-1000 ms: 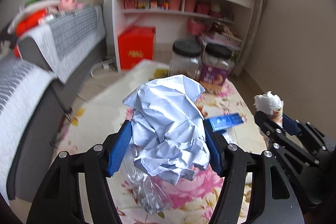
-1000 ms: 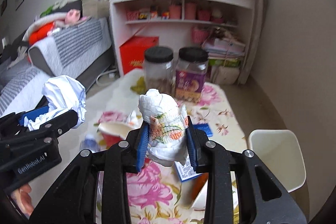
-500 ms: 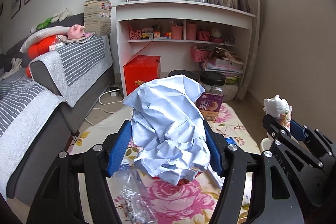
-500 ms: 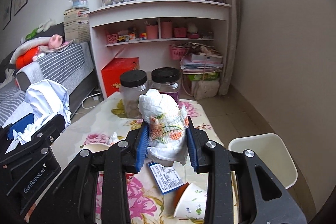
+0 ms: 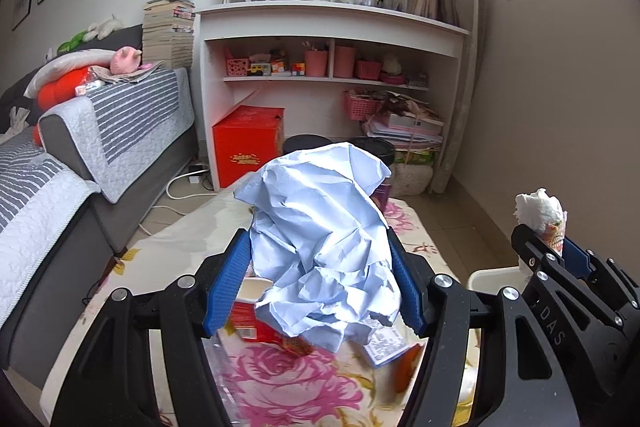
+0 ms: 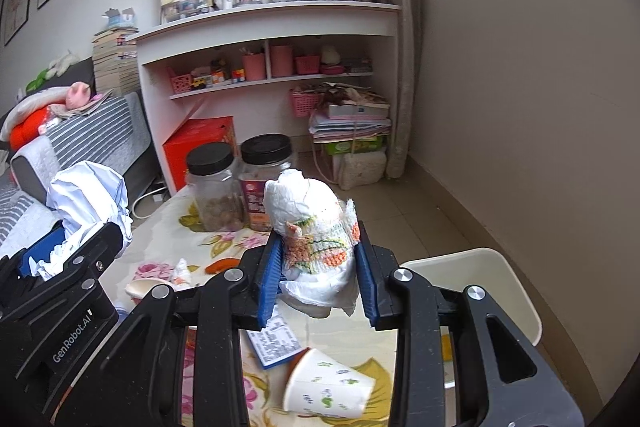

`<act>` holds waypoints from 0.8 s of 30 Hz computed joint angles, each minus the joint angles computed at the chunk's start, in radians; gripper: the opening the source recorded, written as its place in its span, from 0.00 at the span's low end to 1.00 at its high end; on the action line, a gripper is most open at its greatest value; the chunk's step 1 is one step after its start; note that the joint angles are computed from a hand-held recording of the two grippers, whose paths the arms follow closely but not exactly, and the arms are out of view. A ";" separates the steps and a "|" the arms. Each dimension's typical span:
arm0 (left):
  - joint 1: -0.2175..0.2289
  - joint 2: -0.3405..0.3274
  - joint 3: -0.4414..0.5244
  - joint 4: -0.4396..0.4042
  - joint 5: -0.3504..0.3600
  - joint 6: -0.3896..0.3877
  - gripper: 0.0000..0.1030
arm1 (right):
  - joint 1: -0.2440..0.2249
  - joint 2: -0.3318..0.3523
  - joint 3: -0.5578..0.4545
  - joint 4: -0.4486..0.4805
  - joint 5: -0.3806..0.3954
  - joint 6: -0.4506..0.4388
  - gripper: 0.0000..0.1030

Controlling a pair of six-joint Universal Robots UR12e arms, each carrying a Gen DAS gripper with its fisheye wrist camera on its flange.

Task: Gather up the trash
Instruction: 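Carry the tissue over the bin and open the right gripper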

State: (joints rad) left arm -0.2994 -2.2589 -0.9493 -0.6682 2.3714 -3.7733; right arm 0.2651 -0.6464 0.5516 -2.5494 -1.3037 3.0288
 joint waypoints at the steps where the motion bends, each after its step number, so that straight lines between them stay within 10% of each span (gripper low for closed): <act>1: -0.001 -0.007 0.010 -0.001 -0.004 0.005 0.63 | -0.002 0.000 0.000 -0.001 -0.006 0.003 0.31; 24: -0.046 -0.198 0.328 -0.130 -0.098 0.098 0.63 | -0.088 0.170 -0.358 0.331 -0.166 0.199 0.34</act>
State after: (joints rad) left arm -0.3458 -2.4569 -0.6217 -0.7983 2.2735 -3.6751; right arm 0.1772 -0.4768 0.1938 -2.2188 -1.4696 3.2275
